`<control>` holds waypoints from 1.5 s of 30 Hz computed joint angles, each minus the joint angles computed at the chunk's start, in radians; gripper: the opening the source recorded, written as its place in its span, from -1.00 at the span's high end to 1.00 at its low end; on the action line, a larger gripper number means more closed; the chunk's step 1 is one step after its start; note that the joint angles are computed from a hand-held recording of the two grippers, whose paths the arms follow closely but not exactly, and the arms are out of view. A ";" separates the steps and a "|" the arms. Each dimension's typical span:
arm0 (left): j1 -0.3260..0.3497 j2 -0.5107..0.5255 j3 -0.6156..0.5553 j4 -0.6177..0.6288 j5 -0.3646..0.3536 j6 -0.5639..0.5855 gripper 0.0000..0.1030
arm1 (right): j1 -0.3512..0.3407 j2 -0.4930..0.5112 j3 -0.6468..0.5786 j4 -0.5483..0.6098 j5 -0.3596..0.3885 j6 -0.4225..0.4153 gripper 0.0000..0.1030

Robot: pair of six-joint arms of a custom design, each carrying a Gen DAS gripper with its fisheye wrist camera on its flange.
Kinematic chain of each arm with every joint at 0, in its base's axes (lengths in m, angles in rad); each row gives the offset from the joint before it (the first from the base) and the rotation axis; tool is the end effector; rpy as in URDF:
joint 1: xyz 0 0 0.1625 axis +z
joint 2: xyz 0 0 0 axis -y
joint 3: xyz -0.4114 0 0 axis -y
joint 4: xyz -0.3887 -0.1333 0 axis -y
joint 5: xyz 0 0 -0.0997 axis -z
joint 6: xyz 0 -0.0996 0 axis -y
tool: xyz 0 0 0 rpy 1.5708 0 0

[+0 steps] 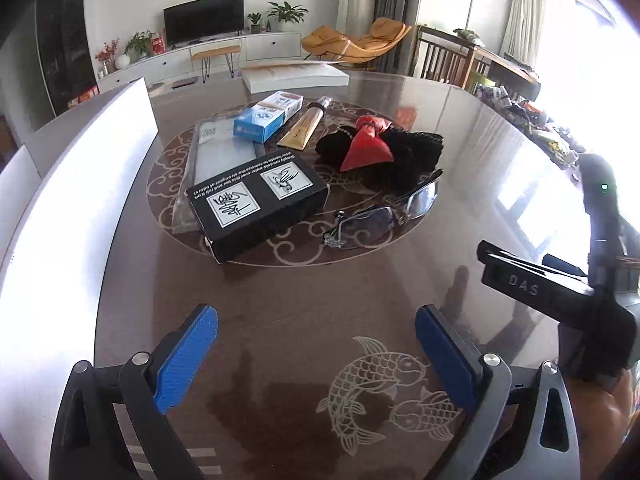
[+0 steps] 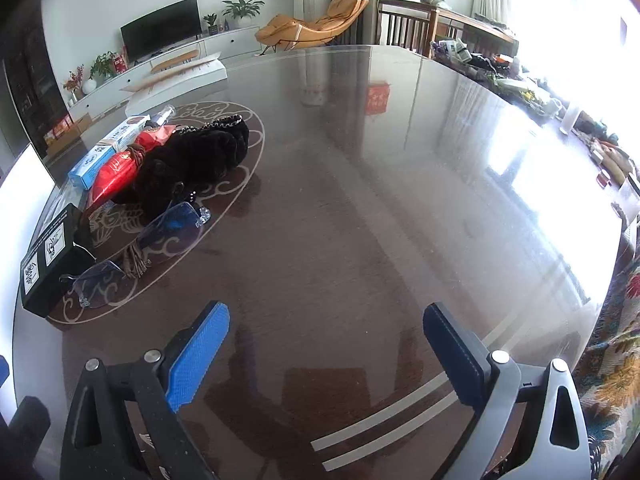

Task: Organize objects

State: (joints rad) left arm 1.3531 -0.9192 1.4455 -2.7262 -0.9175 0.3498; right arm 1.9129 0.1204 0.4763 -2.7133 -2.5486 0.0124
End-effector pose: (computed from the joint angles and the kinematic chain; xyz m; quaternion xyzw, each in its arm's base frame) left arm 0.0353 -0.7378 0.2891 0.1568 0.8924 -0.2723 0.3238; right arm 0.3309 -0.7781 -0.1011 0.0147 -0.8594 0.3140 0.4032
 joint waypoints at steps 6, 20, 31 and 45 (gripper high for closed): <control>0.037 0.069 -0.071 -0.023 0.040 -0.003 -0.96 | 0.000 0.044 -0.070 0.058 -0.011 -0.005 -0.90; 0.048 0.090 -0.079 -0.063 0.075 0.023 -0.99 | -0.006 0.018 -0.020 0.053 0.009 0.043 -1.00; 0.046 0.097 -0.086 -0.065 0.083 0.015 -1.00 | -0.005 0.033 -0.043 0.036 0.003 0.029 -1.00; 0.046 0.098 -0.087 -0.067 0.084 0.014 -1.00 | -0.005 0.030 -0.036 0.026 0.002 0.024 -1.00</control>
